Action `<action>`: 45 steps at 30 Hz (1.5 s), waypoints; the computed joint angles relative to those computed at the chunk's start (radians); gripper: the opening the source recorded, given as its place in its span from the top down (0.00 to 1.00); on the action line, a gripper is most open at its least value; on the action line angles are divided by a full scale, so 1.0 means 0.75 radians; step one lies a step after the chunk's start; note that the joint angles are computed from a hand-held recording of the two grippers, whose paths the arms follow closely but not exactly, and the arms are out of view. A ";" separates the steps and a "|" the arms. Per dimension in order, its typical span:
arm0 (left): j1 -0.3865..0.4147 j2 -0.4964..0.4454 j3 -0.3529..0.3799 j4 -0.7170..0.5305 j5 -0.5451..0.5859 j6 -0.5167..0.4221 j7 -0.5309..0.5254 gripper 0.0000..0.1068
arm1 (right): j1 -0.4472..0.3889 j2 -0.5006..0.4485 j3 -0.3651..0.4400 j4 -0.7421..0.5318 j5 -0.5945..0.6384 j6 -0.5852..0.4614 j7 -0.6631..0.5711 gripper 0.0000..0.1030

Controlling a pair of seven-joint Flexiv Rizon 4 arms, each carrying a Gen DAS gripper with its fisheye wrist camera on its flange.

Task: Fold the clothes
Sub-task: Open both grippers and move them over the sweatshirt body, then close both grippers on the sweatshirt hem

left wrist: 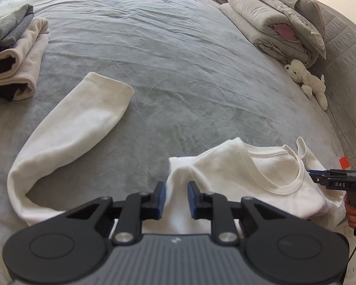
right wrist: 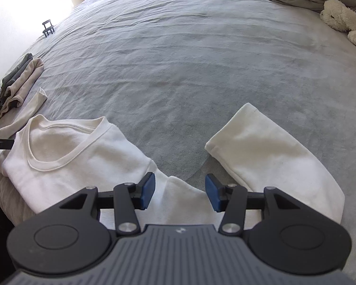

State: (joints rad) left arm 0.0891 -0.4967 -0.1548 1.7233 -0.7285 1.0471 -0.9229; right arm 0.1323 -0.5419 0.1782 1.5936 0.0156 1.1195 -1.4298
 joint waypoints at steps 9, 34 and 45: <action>-0.023 0.023 0.003 0.041 0.024 0.113 0.021 0.99 | 0.067 0.049 -0.066 0.114 -0.114 0.075 0.021 0.93; -0.179 -0.307 0.077 -0.410 0.409 0.532 -0.257 0.99 | 0.661 -0.136 -1.069 0.163 -0.785 0.630 1.090 0.95; -0.327 -0.724 0.369 -1.090 0.670 0.382 -0.568 0.99 | 0.579 -0.440 -1.110 -0.221 -0.720 0.555 1.080 0.95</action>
